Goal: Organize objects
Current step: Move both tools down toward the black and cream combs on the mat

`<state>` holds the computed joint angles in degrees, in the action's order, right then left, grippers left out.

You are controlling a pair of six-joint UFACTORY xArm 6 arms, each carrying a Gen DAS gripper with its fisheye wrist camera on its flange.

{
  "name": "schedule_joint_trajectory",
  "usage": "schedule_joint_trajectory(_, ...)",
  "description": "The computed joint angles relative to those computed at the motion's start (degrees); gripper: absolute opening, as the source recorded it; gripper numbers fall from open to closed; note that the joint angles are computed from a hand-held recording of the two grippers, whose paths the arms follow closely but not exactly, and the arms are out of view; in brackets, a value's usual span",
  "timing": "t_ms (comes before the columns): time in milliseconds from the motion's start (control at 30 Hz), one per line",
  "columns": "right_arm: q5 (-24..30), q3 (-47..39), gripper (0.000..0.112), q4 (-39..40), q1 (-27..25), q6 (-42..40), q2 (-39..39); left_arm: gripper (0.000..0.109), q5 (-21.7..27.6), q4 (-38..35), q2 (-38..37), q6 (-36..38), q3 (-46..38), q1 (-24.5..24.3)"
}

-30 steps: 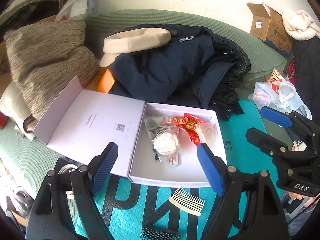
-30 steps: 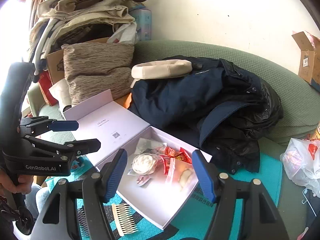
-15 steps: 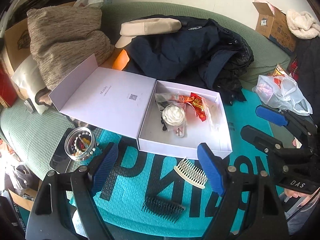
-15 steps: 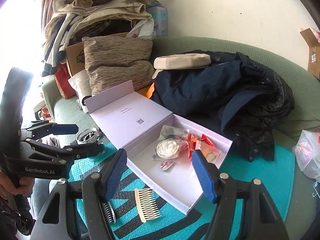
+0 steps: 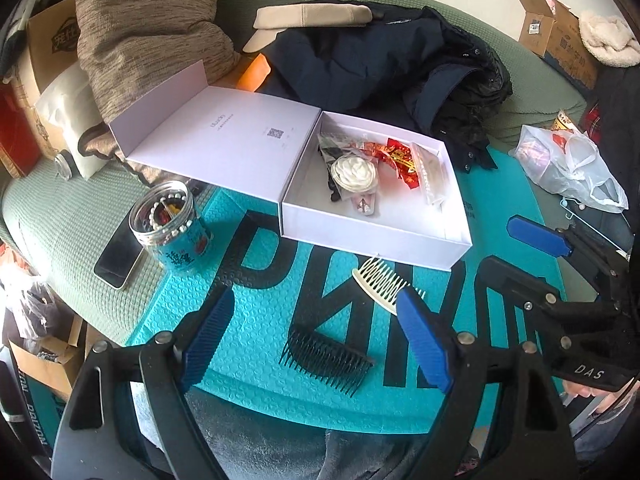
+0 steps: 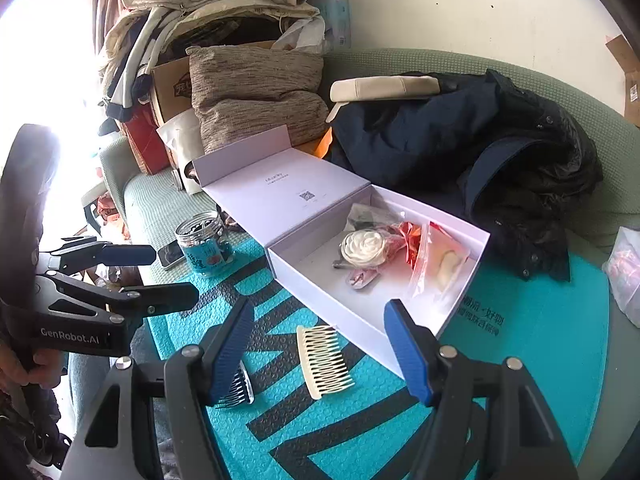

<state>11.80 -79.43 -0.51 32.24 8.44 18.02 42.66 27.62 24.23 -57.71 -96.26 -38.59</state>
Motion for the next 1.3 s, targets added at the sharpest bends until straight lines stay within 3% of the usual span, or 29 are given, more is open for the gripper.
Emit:
schedule_joint_trajectory(300,-1.5,4.9,0.068,3.8,1.0,-1.6,-1.1,0.082,-1.5,0.0,-1.1,-3.0,5.0,-1.0)
schedule_joint_trajectory(667,1.2,5.0,0.068,9.8,1.6,-6.8,2.1,0.082,-4.0,-6.6,1.1,-1.6,7.7,-1.3)
schedule_joint_trajectory(1067,4.3,0.3,0.068,10.5,0.3,-9.6,8.0,0.082,-4.1,-16.6,8.4,2.9,2.5,-0.6)
schedule_joint_trajectory(1300,5.6,-3.0,0.068,9.4,0.0,-10.9,10.7,0.082,-1.0,-12.4,11.6,3.2,-1.7,-0.8)
